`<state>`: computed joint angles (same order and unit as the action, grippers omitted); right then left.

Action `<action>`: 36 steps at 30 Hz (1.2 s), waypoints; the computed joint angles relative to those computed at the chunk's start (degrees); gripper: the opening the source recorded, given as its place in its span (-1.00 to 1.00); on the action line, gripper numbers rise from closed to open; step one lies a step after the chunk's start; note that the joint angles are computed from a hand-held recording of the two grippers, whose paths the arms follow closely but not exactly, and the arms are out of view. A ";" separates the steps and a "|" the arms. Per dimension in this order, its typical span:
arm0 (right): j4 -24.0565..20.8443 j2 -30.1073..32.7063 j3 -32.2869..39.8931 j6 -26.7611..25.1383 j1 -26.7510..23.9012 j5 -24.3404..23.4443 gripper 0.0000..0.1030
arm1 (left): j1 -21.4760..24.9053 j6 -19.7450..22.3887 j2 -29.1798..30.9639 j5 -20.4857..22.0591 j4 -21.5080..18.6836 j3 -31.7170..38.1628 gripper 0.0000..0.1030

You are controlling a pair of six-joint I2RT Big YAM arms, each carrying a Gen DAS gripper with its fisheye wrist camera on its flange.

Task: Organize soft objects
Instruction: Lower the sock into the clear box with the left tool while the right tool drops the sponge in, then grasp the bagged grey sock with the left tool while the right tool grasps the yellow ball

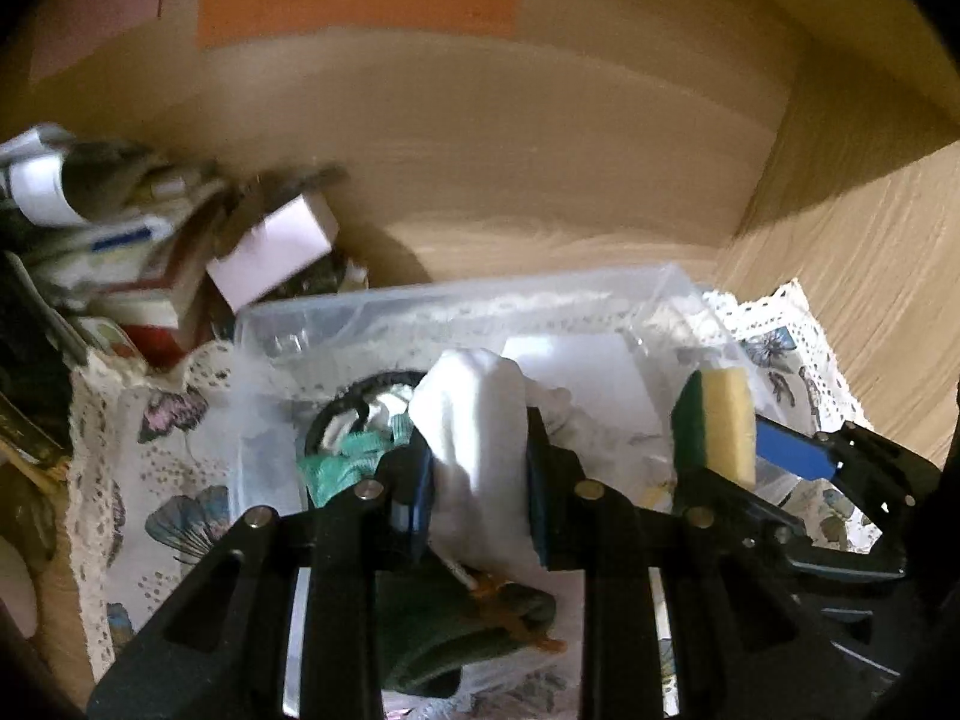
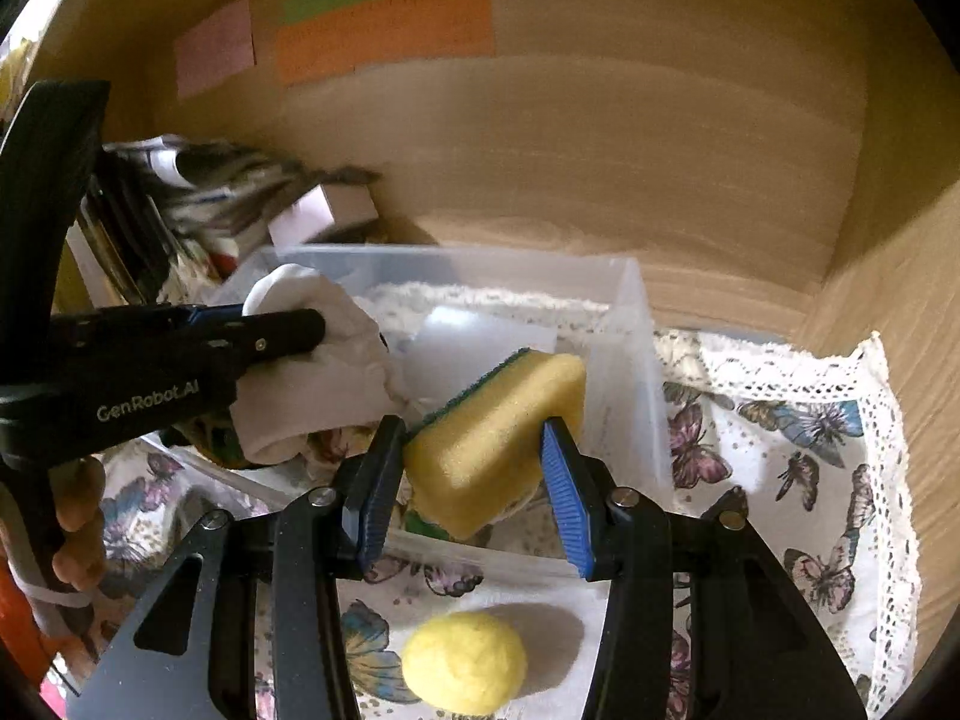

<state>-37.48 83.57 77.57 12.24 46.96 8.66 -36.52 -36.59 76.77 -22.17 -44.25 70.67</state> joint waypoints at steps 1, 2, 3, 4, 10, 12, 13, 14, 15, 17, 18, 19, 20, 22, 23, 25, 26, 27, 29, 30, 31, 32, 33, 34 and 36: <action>-0.28 0.40 0.17 -0.05 -0.01 -0.09 -0.16 | 0.18 -0.31 0.19 0.61 -0.18 0.05 -0.49; -0.54 0.69 0.26 -0.08 0.05 0.01 -0.15 | 0.29 -0.57 0.35 0.98 -0.48 0.11 -0.49; -0.69 0.94 0.29 -0.02 0.15 0.25 -0.12 | 0.04 -0.94 0.42 0.68 -0.92 0.21 -0.49; -1.02 1.19 0.54 -0.17 0.03 0.30 -0.11 | 0.02 -1.03 0.40 0.44 -1.09 0.27 -0.46; -1.86 1.21 1.04 -0.95 0.85 2.34 -0.07 | -1.54 -1.71 -1.52 -1.61 -3.37 0.24 -0.22; -1.47 0.33 0.63 -1.04 1.48 4.07 0.02 | -2.67 -1.72 -2.77 -3.37 -3.75 0.02 -0.11; -1.31 0.00 0.52 -1.08 1.72 4.80 0.07 | -3.05 -1.53 -3.27 -4.27 -3.79 -0.11 -0.02; -1.04 -0.57 0.24 -1.17 2.00 5.45 0.18 | -3.78 -1.46 -3.72 -5.69 -4.06 -0.05 0.06; -0.53 -1.41 -0.18 -1.31 2.41 6.34 0.30 | -4.64 -1.26 -4.33 -7.36 -4.25 -0.05 0.09; 0.40 -2.59 -0.81 -1.66 3.03 7.95 0.44 | -6.45 -0.93 -5.94 -10.39 -4.51 -0.23 0.19; 0.89 -3.42 -1.19 -1.89 3.52 9.06 0.48 | -6.96 -0.82 -6.55 -11.16 -4.56 -0.30 0.21; 1.28 -3.94 -1.41 -2.01 3.80 9.71 0.49 | -7.55 -0.84 -7.18 -11.93 -4.68 -0.36 0.26; 1.64 -4.57 -1.75 -2.09 4.08 10.25 0.49 | -8.47 -0.98 -8.14 -13.08 -4.93 -0.48 0.33; 2.10 -6.13 -2.45 -2.00 4.63 11.14 0.53 | -9.62 -1.20 -9.23 -14.59 -5.43 -0.65 0.52; 2.38 -6.94 -2.85 -1.84 4.87 11.44 0.60 | -10.59 -1.27 -10.30 -15.68 -5.55 -1.18 0.70; 3.03 -8.38 -3.80 -1.65 5.30 11.78 0.66 | -11.77 -2.05 -11.39 -17.21 -5.81 -1.98 0.91; 3.49 -9.29 -4.51 -1.71 5.54 12.04 0.67 | -12.51 -2.88 -12.13 -18.36 -6.08 -2.78 0.94; 3.60 -9.84 -4.97 -1.71 5.88 12.47 0.67 | -12.95 -3.54 -12.41 -18.97 -6.84 -3.13 0.94; 3.38 -10.71 -5.72 -1.65 6.22 12.61 0.67 | -13.56 -4.88 -12.54 -19.47 -8.50 -3.73 0.94; 3.32 -10.87 -6.06 -1.49 6.43 12.66 0.67 | -13.77 -6.04 -12.66 -19.04 -9.39 -4.43 0.94; 3.17 -11.14 -6.52 -1.31 6.58 12.75 0.67 | -13.75 -7.36 -12.66 -18.21 -10.13 -5.01 0.94; 2.93 -11.32 -6.93 -1.09 6.68 12.78 0.67 | -13.70 -8.50 -12.56 -17.43 -10.53 -5.54 0.94; 2.61 -11.47 -7.34 -0.73 6.74 12.70 0.67 | -13.74 -10.00 -12.54 -16.23 -10.98 -6.45 0.94; 2.49 -11.54 -7.80 -0.32 6.75 12.60 0.67 | -13.77 -10.86 -12.49 -15.20 -10.90 -7.32 0.94; 2.07 -11.58 -8.61 0.57 6.64 12.04 0.67 | -13.84 -12.34 -11.73 -13.38 -10.75 -8.39 0.94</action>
